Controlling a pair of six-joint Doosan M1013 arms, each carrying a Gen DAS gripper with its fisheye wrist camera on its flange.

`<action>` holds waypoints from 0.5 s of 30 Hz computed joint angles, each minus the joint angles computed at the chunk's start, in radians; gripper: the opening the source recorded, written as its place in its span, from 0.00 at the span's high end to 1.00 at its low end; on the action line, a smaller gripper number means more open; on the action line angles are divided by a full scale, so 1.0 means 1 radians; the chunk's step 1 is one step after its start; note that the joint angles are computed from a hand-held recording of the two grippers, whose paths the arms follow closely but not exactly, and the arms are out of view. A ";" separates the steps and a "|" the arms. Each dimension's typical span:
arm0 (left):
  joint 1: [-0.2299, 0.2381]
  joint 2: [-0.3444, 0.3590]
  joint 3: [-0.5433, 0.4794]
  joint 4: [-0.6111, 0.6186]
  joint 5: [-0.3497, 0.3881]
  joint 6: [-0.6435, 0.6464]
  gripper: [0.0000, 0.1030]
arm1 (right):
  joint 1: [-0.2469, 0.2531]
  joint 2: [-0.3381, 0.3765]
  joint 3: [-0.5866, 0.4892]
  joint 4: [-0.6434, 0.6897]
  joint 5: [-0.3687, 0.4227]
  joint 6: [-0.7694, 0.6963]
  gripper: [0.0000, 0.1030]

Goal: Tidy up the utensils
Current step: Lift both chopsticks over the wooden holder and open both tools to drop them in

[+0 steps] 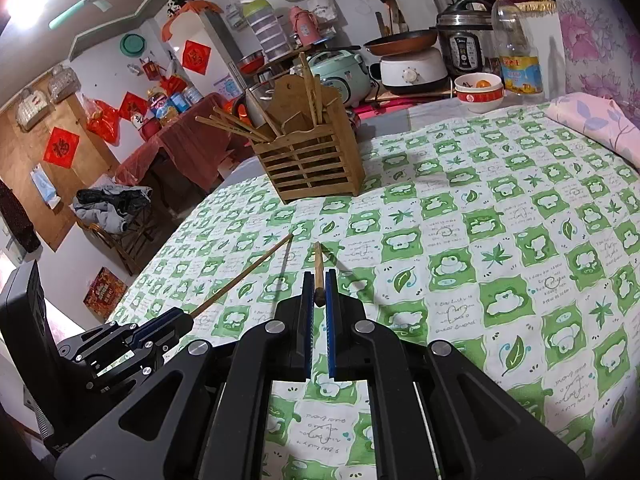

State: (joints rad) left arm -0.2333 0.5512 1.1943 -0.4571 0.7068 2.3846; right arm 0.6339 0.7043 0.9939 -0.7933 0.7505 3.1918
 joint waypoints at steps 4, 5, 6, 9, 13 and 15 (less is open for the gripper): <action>0.004 0.001 -0.004 -0.008 -0.001 -0.002 0.92 | 0.000 -0.005 0.008 -0.013 -0.007 0.018 0.94; 0.004 0.002 -0.005 -0.009 -0.001 -0.004 0.92 | 0.000 -0.006 0.009 -0.014 -0.010 0.021 0.94; 0.004 0.002 -0.005 -0.008 -0.002 -0.005 0.92 | -0.001 -0.007 0.011 -0.013 -0.013 0.022 0.94; 0.003 0.001 -0.004 -0.007 -0.003 -0.005 0.92 | -0.001 -0.008 0.013 -0.013 -0.022 0.023 0.94; 0.004 0.001 -0.005 -0.015 -0.004 -0.002 0.92 | 0.003 -0.014 0.019 -0.039 -0.027 0.043 0.94; 0.007 0.002 -0.010 -0.024 0.007 -0.001 0.92 | 0.006 -0.020 0.027 -0.062 -0.031 0.066 0.94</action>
State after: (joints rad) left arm -0.2265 0.5537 1.1841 -0.4812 0.7136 2.3836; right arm 0.6399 0.6839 1.0207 -0.8549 0.7197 3.2580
